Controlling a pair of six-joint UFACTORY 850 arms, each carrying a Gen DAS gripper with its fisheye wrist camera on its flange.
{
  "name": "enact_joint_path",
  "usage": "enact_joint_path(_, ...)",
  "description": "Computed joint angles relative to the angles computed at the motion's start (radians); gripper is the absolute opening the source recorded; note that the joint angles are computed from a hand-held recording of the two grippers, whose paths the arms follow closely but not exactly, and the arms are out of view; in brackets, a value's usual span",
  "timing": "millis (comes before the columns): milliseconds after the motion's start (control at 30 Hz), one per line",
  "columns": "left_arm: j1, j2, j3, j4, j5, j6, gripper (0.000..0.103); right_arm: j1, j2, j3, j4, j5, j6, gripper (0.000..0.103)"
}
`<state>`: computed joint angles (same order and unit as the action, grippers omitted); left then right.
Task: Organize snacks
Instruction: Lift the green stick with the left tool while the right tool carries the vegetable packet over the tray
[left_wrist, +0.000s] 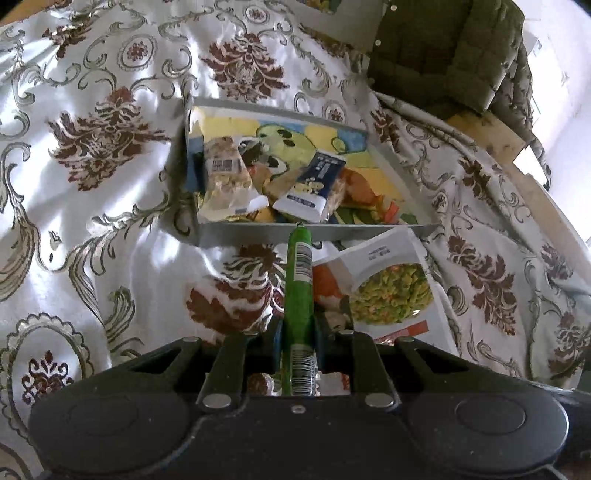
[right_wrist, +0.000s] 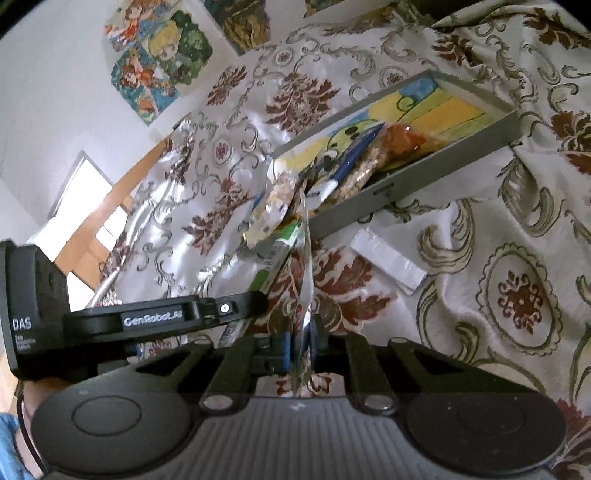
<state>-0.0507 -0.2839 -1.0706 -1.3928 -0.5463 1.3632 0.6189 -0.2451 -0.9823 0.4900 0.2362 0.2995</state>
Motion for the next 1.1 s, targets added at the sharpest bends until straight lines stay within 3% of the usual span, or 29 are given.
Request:
enact_joint_path(300,-0.004,0.026,0.035,-0.181,-0.005,0.17,0.018,-0.022,0.021,0.018,0.036,0.045,0.003,0.01)
enact_joint_path(567,-0.044,0.019,-0.006,-0.385,0.077,0.38,0.018,-0.05,0.023,-0.003,0.015,0.087,0.015,0.01)
enact_joint_path(800,-0.084,-0.107,-0.158,-0.563,0.109,0.456,0.018,-0.101,-0.015,-0.082,0.025,0.133,-0.048,0.01)
enact_joint_path(1100,-0.103,-0.237,-0.27,-0.716,0.148,0.608,0.018,-0.182,-0.181,-0.258,0.043,0.155,-0.045,0.01)
